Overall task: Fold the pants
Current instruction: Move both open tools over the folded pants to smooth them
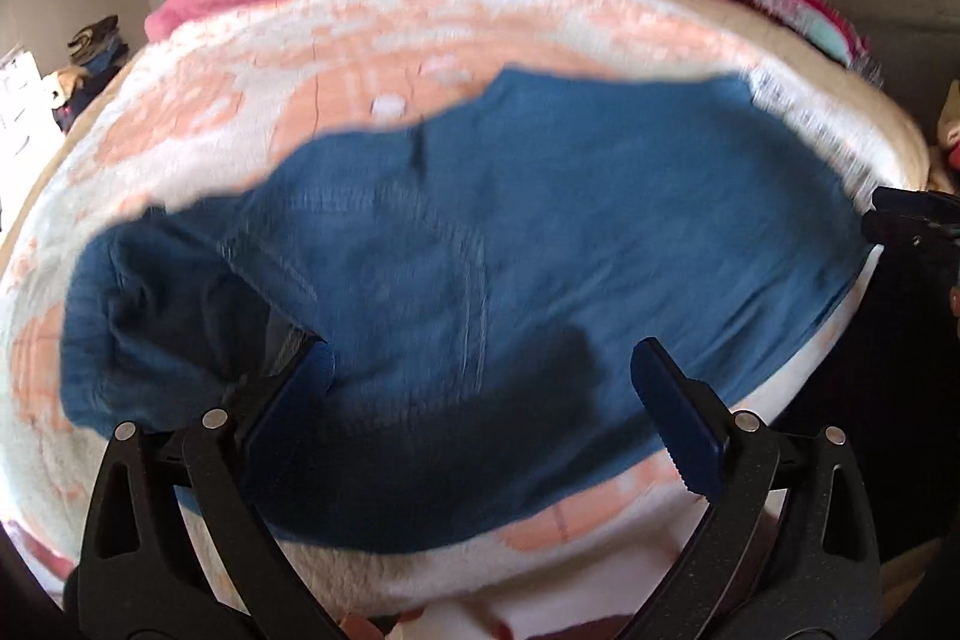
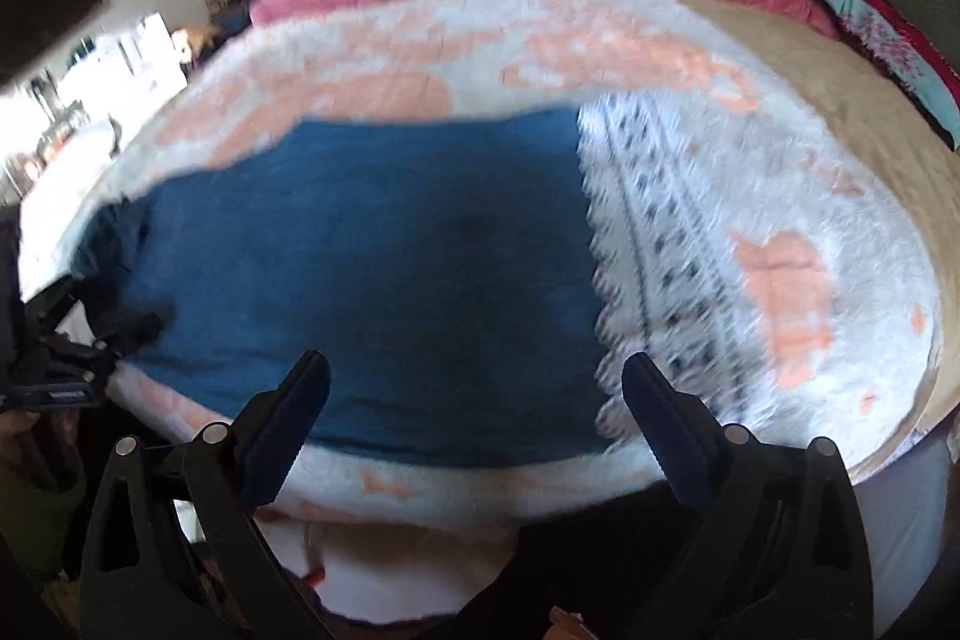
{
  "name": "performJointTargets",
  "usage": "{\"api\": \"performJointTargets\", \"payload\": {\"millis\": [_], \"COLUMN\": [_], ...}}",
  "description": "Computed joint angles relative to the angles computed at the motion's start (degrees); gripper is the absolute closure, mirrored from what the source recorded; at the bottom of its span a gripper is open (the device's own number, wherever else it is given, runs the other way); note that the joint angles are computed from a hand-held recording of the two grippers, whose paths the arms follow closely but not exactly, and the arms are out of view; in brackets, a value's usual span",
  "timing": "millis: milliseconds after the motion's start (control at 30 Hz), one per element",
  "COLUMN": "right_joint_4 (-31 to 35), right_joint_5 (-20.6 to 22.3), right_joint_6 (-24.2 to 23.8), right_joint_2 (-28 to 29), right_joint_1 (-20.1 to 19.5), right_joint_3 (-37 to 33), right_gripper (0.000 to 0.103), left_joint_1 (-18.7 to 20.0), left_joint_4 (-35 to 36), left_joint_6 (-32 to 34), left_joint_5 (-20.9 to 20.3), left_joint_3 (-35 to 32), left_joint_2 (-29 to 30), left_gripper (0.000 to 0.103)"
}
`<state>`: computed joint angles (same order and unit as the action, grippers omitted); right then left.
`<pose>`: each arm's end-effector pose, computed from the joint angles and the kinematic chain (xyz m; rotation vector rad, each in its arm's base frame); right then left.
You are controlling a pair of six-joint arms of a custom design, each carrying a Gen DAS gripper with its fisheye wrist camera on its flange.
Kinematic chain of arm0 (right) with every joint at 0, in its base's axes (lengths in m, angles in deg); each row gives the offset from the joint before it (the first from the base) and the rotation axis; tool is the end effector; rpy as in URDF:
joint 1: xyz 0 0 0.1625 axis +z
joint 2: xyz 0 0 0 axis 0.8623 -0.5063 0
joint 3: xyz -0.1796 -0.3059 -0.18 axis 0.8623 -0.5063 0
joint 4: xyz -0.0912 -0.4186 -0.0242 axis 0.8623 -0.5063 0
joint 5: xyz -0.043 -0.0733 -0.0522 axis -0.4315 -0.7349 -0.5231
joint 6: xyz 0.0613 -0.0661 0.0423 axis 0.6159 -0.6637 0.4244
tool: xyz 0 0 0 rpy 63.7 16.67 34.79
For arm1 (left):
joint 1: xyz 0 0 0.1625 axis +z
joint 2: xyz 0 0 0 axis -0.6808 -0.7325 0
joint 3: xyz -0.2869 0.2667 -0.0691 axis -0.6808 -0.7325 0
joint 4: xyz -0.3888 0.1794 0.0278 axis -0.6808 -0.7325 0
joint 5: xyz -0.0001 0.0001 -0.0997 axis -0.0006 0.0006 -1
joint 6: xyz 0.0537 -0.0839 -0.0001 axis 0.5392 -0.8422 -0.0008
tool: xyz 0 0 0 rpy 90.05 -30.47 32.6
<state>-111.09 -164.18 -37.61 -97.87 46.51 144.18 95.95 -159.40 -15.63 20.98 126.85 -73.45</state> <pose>0.2043 -0.4781 0.2224 0.0737 -2.3435 0.8103 -0.1846 -0.5631 0.1578 1.0072 2.3361 -0.5072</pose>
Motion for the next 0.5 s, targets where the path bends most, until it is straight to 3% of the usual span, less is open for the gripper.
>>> {"api": "performJointTargets", "payload": {"millis": [67,200,333,433,500], "right_joint_4": [4.33,2.99,1.19,1.01,1.23], "right_joint_5": [-0.76,-1.04,2.39,3.60,3.29], "right_joint_6": [3.28,1.89,1.13,1.46,1.50], "right_joint_2": [0.74,1.42,-0.30,-0.83,-0.66], "right_joint_1": [-1.49,-1.47,-2.69,-3.02,-2.79], "right_joint_3": [-0.58,-0.61,0.70,0.82,0.75], "right_gripper": [0.006,0.004,0.004,0.004,0.004], "left_joint_1": [0.59,1.87,3.47,3.45,4.57], "left_joint_4": [-0.26,-0.22,0.52,-2.65,-1.63], "left_joint_6": [1.41,1.30,-0.52,-0.99,-3.93], "left_joint_5": [1.14,-0.19,-3.79,-0.13,-2.77], "left_joint_3": [0.16,0.03,-0.99,-0.59,-1.35], "left_joint_2": [0.14,-1.56,-4.06,-5.69,-7.59], "left_gripper": [0.010,0.010,0.010,0.010,0.010]}}
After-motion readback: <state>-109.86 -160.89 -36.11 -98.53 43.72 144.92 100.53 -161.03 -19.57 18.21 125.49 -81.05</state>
